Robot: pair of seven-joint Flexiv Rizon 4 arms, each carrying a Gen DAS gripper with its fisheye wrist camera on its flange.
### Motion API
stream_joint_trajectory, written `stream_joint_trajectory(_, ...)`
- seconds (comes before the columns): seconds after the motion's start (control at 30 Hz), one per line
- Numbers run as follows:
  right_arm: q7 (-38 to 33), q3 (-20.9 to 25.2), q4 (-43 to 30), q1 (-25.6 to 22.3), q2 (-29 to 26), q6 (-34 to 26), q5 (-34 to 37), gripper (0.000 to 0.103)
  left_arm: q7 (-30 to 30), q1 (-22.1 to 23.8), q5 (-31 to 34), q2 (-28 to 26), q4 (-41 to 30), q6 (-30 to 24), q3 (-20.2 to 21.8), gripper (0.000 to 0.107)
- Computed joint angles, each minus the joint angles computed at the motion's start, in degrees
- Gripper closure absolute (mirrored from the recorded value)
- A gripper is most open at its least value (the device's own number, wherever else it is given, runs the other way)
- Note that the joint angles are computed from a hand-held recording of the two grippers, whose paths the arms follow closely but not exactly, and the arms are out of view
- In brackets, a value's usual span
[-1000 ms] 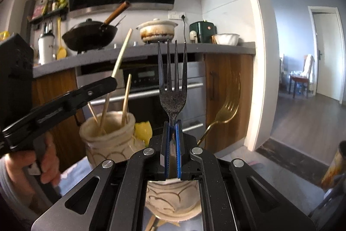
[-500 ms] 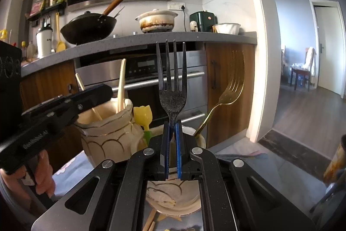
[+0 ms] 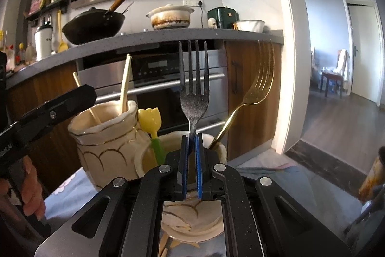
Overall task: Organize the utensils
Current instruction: 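Lower chopstick into tall pot with left tool while right tool lowers fork into small pot, then open both tools to release the utensils and pull back to the cloth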
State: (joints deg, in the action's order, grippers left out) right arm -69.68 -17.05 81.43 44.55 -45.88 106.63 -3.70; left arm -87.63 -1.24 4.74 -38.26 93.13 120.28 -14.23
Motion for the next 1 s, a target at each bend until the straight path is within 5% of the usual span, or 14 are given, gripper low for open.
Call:
stream_joint_trajectory(0.23,-0.4,2.3,0.2,-1.6,0.3,0.5,-0.8,0.096,-0.2,-0.2,-0.2,0.4,0.7,0.1,0.4,0.067)
stream_joint_trajectory(0.43,-1.0,4.2,1.4,-2.5,1.5,2.7,0.2,0.067,0.5,-2.8,-3.6,1.6,2.8,1.4,3.4,0.060)
stream_joint_trajectory(0.53,-1.5,-0.6,3.7,1.5,3.4,2.2,3.7,0.050,1.6,-5.8,-7.9,3.4,5.9,2.4,6.8,0.054)
stream_joint_trajectory(0.6,-1.9,-1.8,5.9,2.9,5.0,2.4,4.9,0.029,1.0,-6.0,-9.0,4.7,8.5,3.9,7.1,0.045)
stream_joint_trajectory(0.7,-2.8,-1.6,9.2,3.7,7.6,2.7,6.1,0.017,-1.0,-4.9,-9.0,6.6,11.6,4.7,6.3,0.039)
stream_joint_trajectory(0.83,-3.4,-3.8,13.9,6.4,10.8,2.5,8.5,0.009,0.3,-8.3,-12.9,8.4,15.3,7.1,9.5,0.012)
stream_joint_trajectory(1.0,-3.7,-9.7,18.7,11.9,13.6,1.4,10.6,0.006,5.2,-12.1,-17.8,10.4,19.2,6.9,11.9,0.009)
